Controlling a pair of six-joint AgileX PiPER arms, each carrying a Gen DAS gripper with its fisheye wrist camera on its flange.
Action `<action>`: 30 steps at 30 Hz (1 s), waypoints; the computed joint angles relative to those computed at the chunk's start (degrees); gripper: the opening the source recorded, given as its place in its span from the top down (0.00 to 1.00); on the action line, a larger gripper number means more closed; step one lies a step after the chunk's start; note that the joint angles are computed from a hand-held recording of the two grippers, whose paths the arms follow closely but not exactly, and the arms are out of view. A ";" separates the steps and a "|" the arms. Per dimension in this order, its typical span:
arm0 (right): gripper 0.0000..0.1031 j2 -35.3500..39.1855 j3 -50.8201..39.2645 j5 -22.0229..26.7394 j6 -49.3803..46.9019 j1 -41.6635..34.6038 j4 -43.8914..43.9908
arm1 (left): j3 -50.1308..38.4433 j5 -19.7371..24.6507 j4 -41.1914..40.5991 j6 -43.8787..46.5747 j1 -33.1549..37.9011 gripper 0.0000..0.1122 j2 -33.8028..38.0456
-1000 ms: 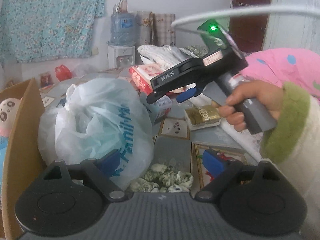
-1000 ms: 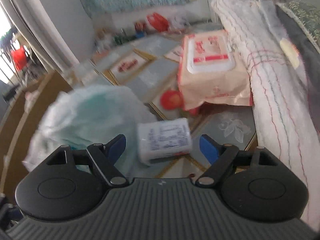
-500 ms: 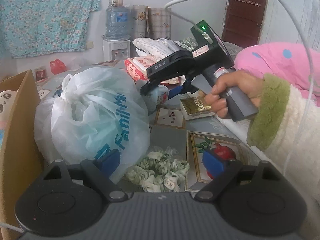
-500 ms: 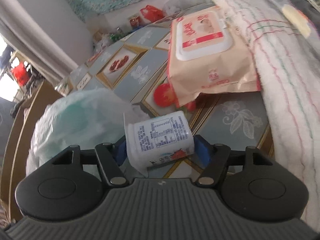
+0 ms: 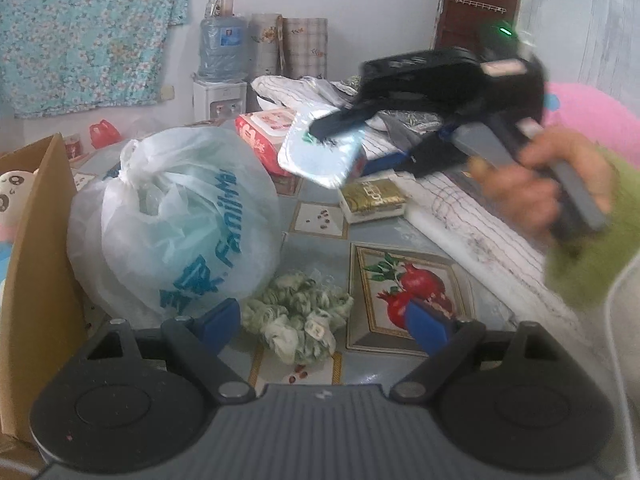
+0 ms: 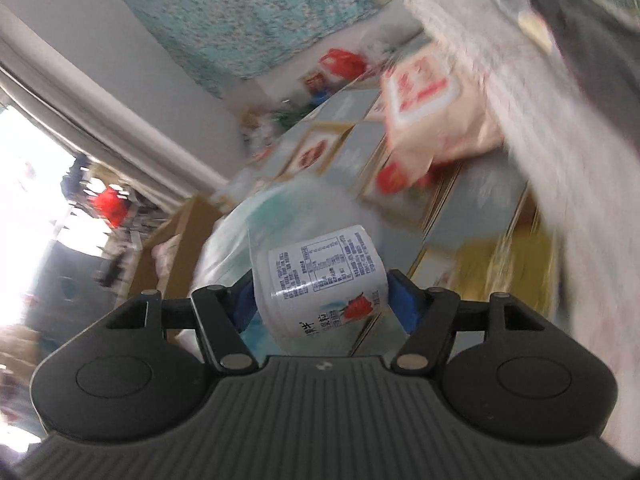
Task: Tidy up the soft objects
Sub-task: 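Lift the white yogurt cup off the floor with the right tool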
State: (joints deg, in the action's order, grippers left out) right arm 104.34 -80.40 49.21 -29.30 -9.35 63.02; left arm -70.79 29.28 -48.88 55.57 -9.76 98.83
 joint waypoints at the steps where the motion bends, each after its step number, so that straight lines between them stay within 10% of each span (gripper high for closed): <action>1: 0.36 -1.18 3.45 1.51 -2.00 -0.86 3.16 | 0.23 -0.25 -0.12 0.02 -0.23 0.19 -0.11; 6: 0.36 -1.39 15.32 9.91 -6.34 -5.18 10.82 | -0.08 -0.91 1.63 -1.18 -1.84 0.19 0.56; 18: 0.31 -5.61 16.74 2.36 -2.70 -5.06 -2.43 | -5.26 -2.73 7.23 -5.69 -7.35 0.19 5.51; 30: 0.42 -3.93 19.24 0.08 -17.59 -8.29 7.97 | -13.20 -4.28 17.89 -17.00 -12.66 0.31 12.45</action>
State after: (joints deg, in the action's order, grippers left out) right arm 100.41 -61.16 49.29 -46.89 -17.64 70.99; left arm -83.99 24.99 -30.99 38.57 -22.42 111.29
